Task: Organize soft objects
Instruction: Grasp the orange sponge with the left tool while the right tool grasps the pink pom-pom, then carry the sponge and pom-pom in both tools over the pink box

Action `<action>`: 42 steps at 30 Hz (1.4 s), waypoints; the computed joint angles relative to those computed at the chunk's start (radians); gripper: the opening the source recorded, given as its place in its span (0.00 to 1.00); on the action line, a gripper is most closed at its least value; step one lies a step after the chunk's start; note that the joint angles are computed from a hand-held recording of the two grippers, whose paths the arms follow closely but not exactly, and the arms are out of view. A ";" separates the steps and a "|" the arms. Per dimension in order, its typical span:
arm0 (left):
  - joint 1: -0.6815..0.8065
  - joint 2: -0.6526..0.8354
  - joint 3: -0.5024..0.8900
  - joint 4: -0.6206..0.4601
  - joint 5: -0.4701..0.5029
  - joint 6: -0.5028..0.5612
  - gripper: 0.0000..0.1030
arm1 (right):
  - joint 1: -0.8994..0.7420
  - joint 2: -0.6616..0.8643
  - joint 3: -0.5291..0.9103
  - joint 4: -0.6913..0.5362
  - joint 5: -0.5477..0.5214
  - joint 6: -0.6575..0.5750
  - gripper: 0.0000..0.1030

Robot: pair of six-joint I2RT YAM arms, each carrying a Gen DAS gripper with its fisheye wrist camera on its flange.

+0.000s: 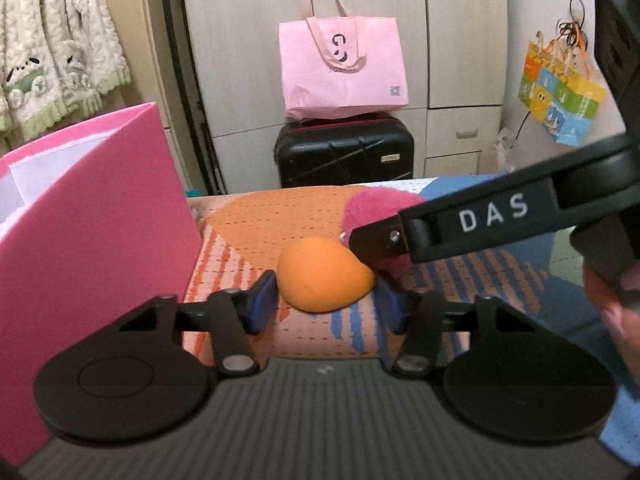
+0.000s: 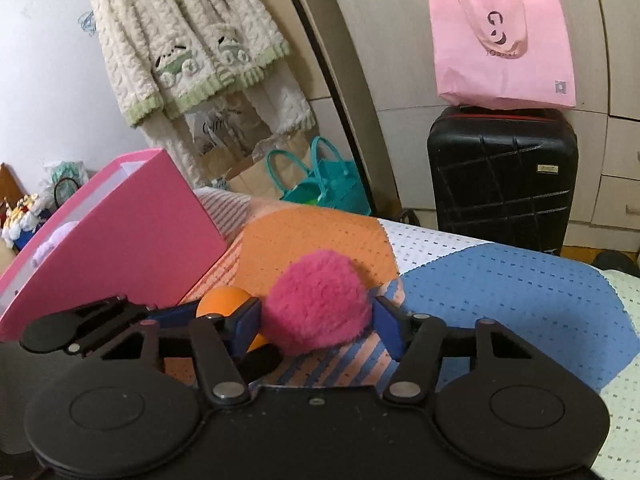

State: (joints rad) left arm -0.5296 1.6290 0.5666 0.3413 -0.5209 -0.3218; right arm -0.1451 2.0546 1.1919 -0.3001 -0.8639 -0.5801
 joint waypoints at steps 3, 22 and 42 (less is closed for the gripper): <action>0.002 -0.001 -0.001 0.002 -0.004 -0.003 0.47 | 0.002 -0.030 -0.045 0.052 0.023 -0.030 0.49; -0.021 -0.219 -0.114 -0.094 0.126 -0.098 0.46 | -0.097 -0.279 -0.258 0.014 0.059 -0.080 0.47; -0.230 -0.949 -0.280 -0.677 0.129 -0.157 0.46 | -0.351 -0.753 -0.556 -0.317 0.066 -0.253 0.47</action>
